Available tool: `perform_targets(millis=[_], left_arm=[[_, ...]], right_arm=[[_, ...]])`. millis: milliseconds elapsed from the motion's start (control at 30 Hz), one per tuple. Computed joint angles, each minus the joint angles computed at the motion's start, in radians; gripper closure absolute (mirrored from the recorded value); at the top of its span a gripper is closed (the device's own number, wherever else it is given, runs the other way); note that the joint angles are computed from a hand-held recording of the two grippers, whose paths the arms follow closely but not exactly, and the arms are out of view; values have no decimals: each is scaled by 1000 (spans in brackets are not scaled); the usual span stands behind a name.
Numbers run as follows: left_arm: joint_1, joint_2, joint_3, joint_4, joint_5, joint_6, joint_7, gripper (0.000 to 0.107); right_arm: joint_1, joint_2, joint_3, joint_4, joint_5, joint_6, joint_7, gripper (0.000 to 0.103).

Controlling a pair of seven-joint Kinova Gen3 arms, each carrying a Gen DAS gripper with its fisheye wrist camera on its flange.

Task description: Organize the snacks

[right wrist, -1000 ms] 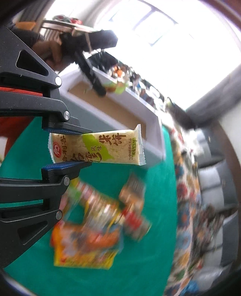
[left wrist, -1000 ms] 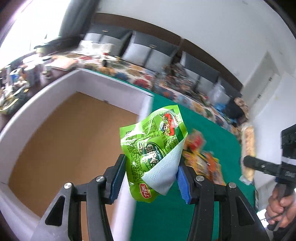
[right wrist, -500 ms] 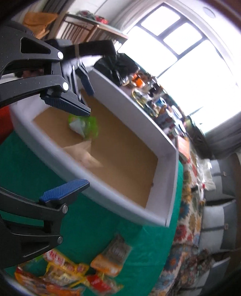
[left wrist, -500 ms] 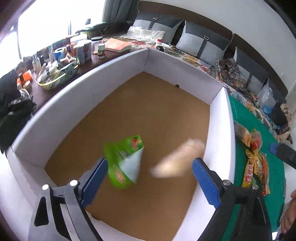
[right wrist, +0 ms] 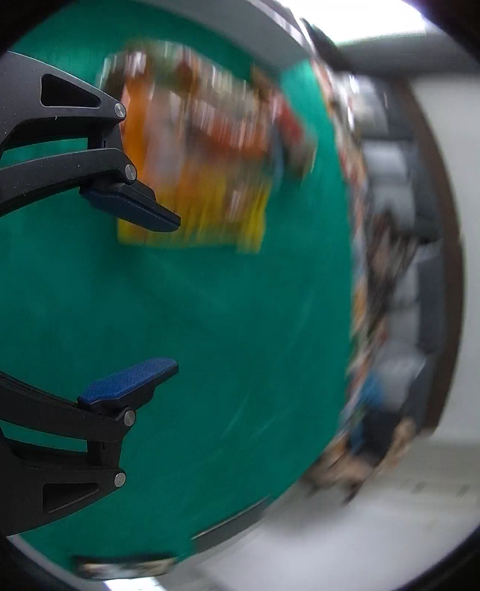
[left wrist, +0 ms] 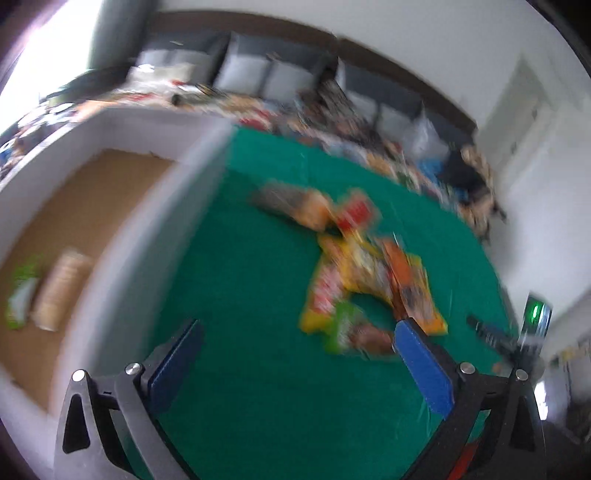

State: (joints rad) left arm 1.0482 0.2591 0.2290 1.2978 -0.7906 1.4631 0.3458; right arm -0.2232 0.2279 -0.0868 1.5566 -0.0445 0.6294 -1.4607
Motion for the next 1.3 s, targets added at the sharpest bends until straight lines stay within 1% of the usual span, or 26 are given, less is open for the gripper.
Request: perform_targets(millis=[100,133,233,300,367,400,433,467,533,600,767,1300], left_arm=[[-43,89,-15,-55,67,-48,-85,6],[-50,119,-28,-70,88,-53,-103,6],[-57,157,-71,-71,123,-61,-126,6],[-57,178,-97,-64,133,-65,-124,6],[-56,188,-113,-48,144,-72,-115,6],[-60,186,-109,-30,139,-81,-102,5],[-47,178,-121,-1,117,-104,-73,5],[-33,178,-135,10,103,-111,-56,5],[-26,186,-133,7,85,-99,-55,5],[-15,195,-135,5,65,-92,-48,4],[-14,188,-133,25,53,-101,-29,5],[-15,191,-129,21,52,-97,-28,5]], right_arm=[[30,67,43,-68,10,53,-47,29],[37,86,47,-87,13,63,-55,29],[61,153,40,-170,2,112,-48,29],[47,181,45,-196,21,98,-58,28],[52,190,35,-205,18,83,-47,26],[44,204,37,-222,25,83,-49,22],[43,205,35,-223,30,91,-51,18],[35,220,41,-243,29,92,-57,16],[39,230,36,-252,26,100,-58,9],[43,237,34,-262,22,107,-55,7],[43,239,34,-257,21,100,-55,7],[39,238,35,-257,24,99,-62,7]])
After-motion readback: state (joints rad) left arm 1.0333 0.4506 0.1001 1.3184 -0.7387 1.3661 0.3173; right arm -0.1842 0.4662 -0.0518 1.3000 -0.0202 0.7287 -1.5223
